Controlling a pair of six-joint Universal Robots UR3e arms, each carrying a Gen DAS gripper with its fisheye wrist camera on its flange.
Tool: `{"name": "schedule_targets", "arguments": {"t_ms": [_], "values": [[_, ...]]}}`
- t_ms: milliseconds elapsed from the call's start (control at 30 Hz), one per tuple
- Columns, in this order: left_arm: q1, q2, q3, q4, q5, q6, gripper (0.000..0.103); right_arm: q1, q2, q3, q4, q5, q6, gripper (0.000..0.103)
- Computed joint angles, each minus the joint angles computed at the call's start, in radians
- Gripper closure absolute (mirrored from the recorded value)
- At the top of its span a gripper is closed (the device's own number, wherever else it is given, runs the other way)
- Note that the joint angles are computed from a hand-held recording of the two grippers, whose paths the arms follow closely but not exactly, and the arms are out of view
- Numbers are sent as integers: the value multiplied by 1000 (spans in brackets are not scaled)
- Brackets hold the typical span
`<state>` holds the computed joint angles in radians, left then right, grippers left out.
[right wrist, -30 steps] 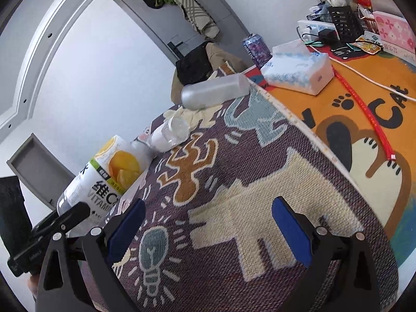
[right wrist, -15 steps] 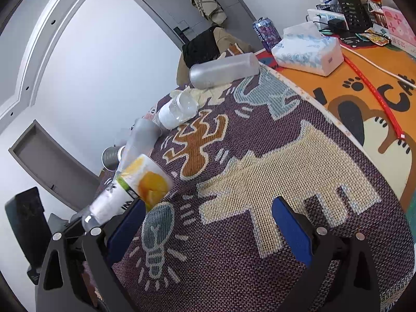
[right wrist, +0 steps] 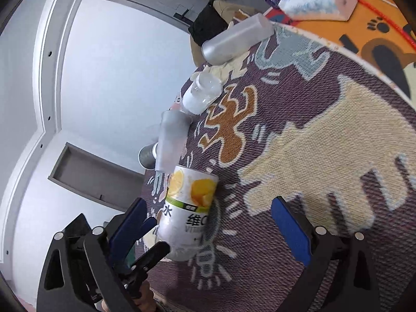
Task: Flip cup upright
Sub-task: 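Lift the bottle with the right gripper and rotate it upright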
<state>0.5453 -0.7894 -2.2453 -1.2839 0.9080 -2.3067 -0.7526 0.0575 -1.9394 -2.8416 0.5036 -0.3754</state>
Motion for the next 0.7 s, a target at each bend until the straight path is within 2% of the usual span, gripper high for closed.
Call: {"name": "schedule_targets", "arguments": {"t_ms": [67, 200, 400, 700], "values": [[62, 40, 24, -93, -41, 43, 6, 50, 2, 50, -92, -2, 72, 17], [198, 112, 72, -290, -114, 153, 6, 193, -52, 212, -371, 25, 279, 21], [338, 149, 116, -465, -157, 272, 6, 378, -103, 430, -694, 74, 506, 21], [576, 156, 210, -779, -212, 491, 6, 530, -117, 656, -995, 130, 722, 19]]}}
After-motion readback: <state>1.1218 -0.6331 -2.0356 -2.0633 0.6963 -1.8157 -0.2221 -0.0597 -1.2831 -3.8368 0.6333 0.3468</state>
